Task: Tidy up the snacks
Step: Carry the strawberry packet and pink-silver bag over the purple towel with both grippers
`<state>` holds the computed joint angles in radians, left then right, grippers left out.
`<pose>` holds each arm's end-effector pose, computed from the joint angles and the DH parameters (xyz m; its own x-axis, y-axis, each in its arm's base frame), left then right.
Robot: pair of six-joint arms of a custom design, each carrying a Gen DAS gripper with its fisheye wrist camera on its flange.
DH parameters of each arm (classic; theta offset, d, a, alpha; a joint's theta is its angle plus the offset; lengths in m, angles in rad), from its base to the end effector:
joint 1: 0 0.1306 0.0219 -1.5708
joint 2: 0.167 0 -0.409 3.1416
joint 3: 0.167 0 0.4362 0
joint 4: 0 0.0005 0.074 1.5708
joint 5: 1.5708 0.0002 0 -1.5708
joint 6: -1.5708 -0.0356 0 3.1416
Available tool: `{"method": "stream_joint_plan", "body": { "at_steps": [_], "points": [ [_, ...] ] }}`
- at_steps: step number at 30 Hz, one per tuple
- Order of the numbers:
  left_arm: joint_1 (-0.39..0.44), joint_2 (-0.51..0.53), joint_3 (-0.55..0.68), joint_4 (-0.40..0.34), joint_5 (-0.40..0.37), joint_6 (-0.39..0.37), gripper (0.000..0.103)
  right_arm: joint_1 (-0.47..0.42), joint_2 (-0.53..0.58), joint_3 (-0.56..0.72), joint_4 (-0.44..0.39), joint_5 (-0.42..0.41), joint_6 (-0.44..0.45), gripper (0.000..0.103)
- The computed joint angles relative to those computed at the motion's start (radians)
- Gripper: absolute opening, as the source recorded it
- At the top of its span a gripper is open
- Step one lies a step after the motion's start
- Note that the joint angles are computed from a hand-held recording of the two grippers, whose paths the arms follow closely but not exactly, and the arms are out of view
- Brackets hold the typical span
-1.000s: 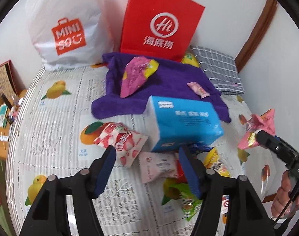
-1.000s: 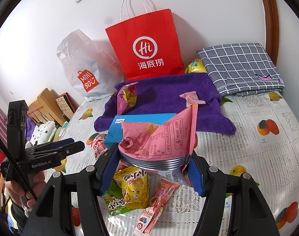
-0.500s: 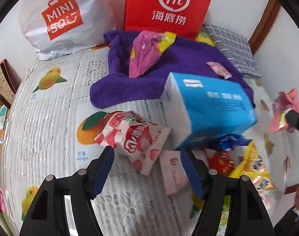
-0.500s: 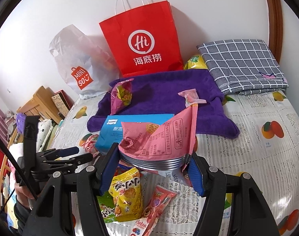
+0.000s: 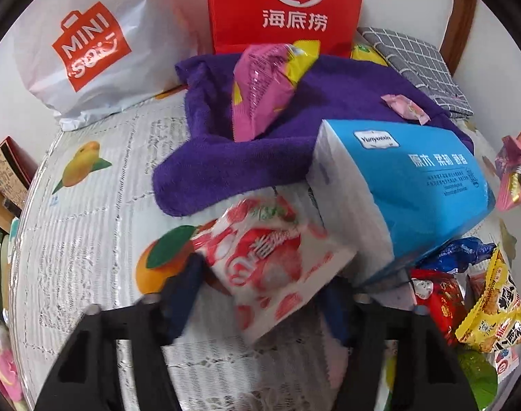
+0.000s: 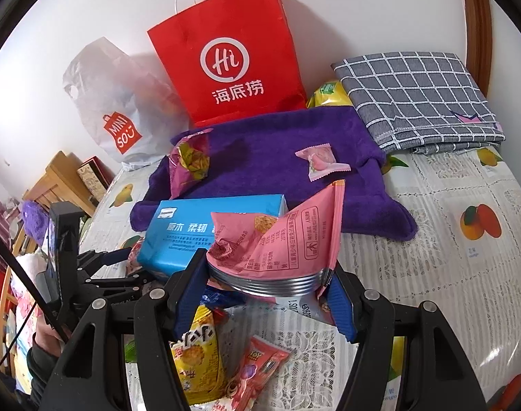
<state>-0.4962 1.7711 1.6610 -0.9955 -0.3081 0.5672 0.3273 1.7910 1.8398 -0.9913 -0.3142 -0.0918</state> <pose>0.5770 -0.3007 0.3678 -0.8424 -0.1261 -0.5240 -0.1405 0.9900 -0.0124 0.6360 0.2270 0.4432 -0.8067 -0.1818 -0.5624 -0.4055 0.8625 0.3029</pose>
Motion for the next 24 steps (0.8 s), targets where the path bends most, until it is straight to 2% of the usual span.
{"method": "stream_joint_plan", "body": {
  "at_steps": [5, 15, 19, 24],
  "points": [
    [0.023, -0.050, -0.058, 0.062, 0.082, 0.012, 0.035, 0.001, 0.008, 0.010, -0.002, 0.002, 0.003, 0.064],
    [0.015, -0.097, -0.080, 0.076, 0.088, 0.047, 0.035, 0.006, -0.007, 0.009, -0.006, 0.006, 0.009, 0.064],
    [0.008, -0.106, -0.062, 0.072, 0.095, 0.056, 0.035, 0.005, -0.015, 0.015, -0.004, 0.006, 0.012, 0.064],
    [-0.009, -0.098, -0.010, 0.049, 0.067, 0.047, 0.035, 0.004, -0.020, 0.030, 0.000, 0.003, 0.025, 0.064]
  ]
}}
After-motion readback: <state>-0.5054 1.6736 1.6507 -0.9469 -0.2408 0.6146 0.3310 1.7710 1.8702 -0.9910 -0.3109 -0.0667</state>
